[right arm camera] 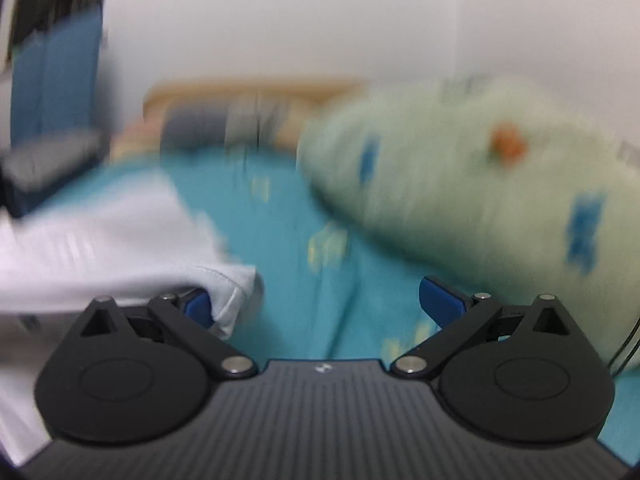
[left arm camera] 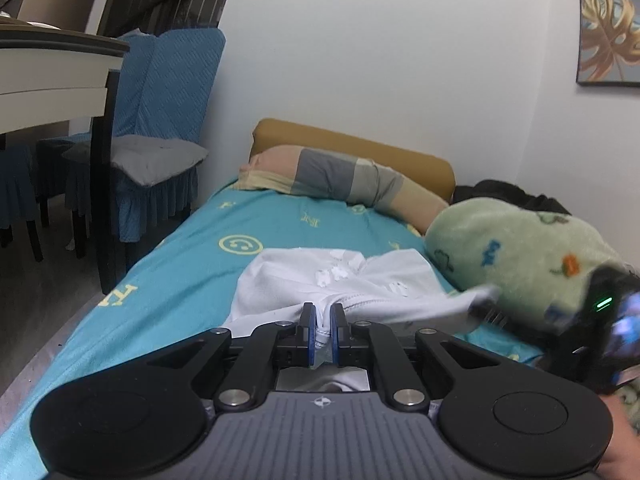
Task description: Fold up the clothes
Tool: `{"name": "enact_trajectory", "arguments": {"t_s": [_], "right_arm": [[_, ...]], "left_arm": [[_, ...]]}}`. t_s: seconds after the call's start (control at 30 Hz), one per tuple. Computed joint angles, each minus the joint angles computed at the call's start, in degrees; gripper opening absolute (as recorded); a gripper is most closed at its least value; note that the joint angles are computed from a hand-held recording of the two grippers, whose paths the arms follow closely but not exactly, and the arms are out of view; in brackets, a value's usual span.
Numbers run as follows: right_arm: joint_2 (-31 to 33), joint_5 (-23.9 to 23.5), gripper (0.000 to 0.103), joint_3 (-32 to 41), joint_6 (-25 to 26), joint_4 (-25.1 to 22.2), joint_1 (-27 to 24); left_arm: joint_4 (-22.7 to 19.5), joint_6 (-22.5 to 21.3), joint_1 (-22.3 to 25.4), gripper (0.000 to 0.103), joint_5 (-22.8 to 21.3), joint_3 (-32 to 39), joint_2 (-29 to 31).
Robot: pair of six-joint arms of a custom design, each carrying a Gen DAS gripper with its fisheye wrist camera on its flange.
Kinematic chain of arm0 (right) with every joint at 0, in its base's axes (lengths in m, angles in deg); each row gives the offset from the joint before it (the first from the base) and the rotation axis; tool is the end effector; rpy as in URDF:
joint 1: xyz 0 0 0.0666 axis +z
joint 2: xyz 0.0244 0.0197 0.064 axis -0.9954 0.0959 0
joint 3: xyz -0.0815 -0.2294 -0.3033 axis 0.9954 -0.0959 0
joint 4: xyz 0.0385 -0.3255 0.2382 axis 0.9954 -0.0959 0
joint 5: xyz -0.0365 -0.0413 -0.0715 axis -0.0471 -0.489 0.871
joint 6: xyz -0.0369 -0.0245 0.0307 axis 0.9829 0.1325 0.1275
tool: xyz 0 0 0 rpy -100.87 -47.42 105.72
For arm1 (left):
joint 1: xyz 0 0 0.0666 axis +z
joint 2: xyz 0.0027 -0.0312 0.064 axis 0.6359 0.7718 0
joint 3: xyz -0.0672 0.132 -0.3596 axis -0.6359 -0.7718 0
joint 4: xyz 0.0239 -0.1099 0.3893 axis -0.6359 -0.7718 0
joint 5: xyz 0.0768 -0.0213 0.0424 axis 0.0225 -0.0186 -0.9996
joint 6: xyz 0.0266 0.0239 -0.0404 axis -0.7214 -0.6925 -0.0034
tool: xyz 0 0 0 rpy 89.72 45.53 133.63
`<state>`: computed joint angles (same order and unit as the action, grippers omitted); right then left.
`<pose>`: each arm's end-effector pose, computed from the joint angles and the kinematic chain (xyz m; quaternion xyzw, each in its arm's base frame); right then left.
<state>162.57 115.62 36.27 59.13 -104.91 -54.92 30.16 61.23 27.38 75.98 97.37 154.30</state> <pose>0.5611 0.2913 0.5703 0.0705 0.7974 -0.0849 0.5933 0.4523 -0.0928 0.6053 -0.0563 0.8409 -0.0735 0.5332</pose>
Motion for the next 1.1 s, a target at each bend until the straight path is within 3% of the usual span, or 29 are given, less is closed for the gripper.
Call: {"name": "enact_trajectory", "arguments": {"t_s": [0.1, 0.17, 0.23, 0.3, 0.4, 0.53, 0.63, 0.73, 0.83, 0.93, 1.03, 1.1], "right_arm": [[-4.3, 2.6, 0.103, -5.7, 11.1, 18.0, 1.1], [-6.2, 3.3, 0.103, -8.5, 17.1, 27.0, 1.7], [-7.4, 5.1, 0.103, -10.0, 22.0, 32.4, 2.4], [-8.6, 6.4, 0.103, -10.5, 24.0, 34.3, 2.8], [-11.7, 7.2, 0.103, -11.4, 20.6, 31.7, 3.7], [-16.3, 6.2, 0.103, -11.9, 12.2, 21.7, 5.0], [-17.7, 3.6, 0.103, -11.2, 5.8, 11.6, 5.6], [-16.9, -2.8, 0.101, -9.3, -3.2, -0.8, 5.0], [-14.5, -10.1, 0.072, -6.9, -6.3, -8.7, 3.5], [-12.4, -12.4, 0.062, -5.0, -5.5, -12.1, 2.8], [-10.7, -14.3, 0.042, -3.4, -4.3, -14.9, 2.6], [-10.6, -16.6, 0.018, -2.9, -4.7, -15.0, 2.3]], "left_arm": [[2.3, 1.7, 0.5, 0.008, 0.7, -0.6, -1.0], [5.0, 1.7, 0.4, 0.008, 0.6, -1.6, -2.5], [7.4, 1.2, -0.2, 0.008, -0.2, -2.0, -3.8], [8.0, 1.2, -0.7, 0.008, 0.1, -1.9, -5.2], [8.3, 0.1, -1.8, 0.008, -0.4, -2.1, -7.5], [7.0, 0.0, -2.9, 0.008, -1.3, -2.2, -10.4], [3.7, 1.7, -2.4, 0.008, -1.6, -1.5, -11.3], [0.2, 2.9, -1.7, 0.008, -1.8, -0.6, -10.8], [-1.4, 3.2, -1.2, 0.008, -2.0, 0.0, -9.9], [-1.8, 2.8, -1.0, 0.008, -2.6, -0.1, -9.4], [-2.3, 2.8, -0.6, 0.008, -2.9, 0.1, -8.6], [-3.5, 3.1, -0.3, 0.008, -3.1, 0.7, -7.8]]}}
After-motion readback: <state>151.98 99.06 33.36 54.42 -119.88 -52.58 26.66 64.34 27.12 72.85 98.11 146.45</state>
